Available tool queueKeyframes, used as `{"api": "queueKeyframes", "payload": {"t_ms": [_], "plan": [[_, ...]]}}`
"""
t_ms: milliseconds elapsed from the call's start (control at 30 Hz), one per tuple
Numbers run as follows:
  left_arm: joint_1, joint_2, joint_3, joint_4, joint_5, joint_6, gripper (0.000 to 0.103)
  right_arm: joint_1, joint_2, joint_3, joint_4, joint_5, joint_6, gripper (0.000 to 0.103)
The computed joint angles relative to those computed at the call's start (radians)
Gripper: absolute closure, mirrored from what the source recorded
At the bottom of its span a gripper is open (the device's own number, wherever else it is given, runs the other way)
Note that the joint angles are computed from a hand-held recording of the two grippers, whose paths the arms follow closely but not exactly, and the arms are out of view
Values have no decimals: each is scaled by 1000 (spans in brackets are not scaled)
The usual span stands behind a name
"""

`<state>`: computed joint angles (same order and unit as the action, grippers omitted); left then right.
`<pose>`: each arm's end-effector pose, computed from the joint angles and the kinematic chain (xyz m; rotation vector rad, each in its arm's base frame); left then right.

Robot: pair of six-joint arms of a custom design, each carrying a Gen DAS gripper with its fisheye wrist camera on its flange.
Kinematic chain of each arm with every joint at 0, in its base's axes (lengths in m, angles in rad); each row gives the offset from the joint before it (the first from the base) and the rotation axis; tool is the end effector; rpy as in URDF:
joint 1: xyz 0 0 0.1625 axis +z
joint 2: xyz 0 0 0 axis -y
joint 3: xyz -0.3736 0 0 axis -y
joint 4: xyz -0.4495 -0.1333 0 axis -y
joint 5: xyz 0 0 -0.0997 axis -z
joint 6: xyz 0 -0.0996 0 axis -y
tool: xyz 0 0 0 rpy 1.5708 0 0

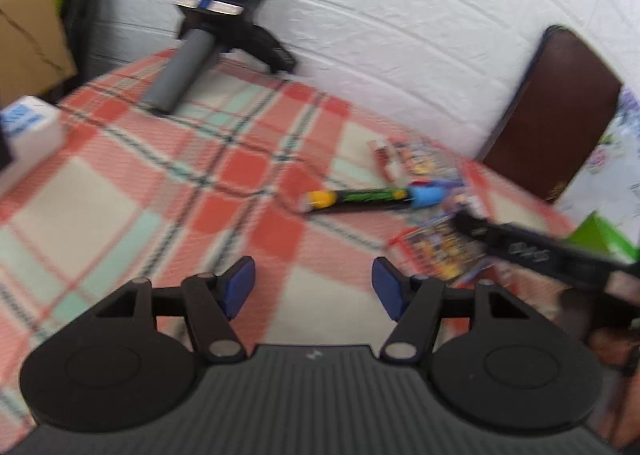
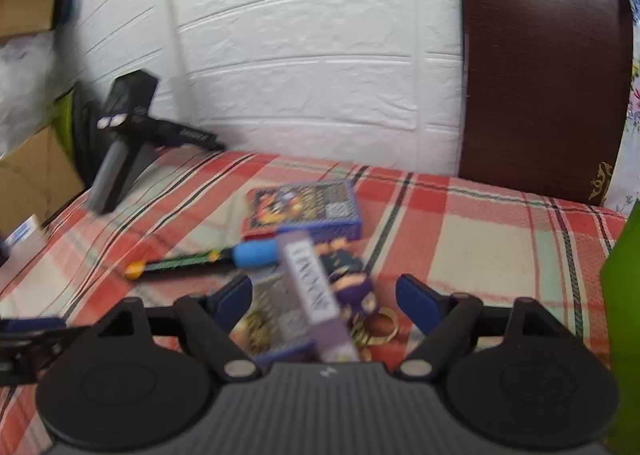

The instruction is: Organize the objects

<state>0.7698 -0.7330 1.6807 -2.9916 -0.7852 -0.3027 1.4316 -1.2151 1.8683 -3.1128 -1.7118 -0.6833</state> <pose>-0.3327 -0.6062 0.0302 0.3754 2.4904 -1.0588 0.0312 -0.6370 0.2548 0.5856 -2.4094 1.0117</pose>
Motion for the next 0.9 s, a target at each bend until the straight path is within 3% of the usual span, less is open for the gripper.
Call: {"api": "queueKeyframes", "payload": {"t_ms": [100,200,267,333,500,600,700,767,833,900], "plan": [[24,44,-71,52,-123,-18,38,-27,-32,13,71,72,35,38],[11,101,-106,8,-87,51,40,-36,-72,34,107,85,59,53],[2,106,-96,-12,-80,70,54,-36,-92,49,126,83,82,58],[1,84,-71,-5,-117,51,60,-30,-129,96,104,65,74,59],[-24,8,45,-18,-119,12,62,-32,-253,255,24,44,-3,63],[-53,-36,134,-62,-89,-12,63,-44,-358,364,1,35,-68,87],[-83,-48,172,-73,-4,-38,62,-61,-465,467,-8,17,-162,87],[-97,-68,182,-9,36,-115,58,-75,-558,540,11,31,-211,87],[-106,-109,201,68,17,-202,59,-94,-653,602,49,59,-234,87],[-118,-139,234,63,-42,-211,59,-112,-732,653,75,74,-261,87]]}}
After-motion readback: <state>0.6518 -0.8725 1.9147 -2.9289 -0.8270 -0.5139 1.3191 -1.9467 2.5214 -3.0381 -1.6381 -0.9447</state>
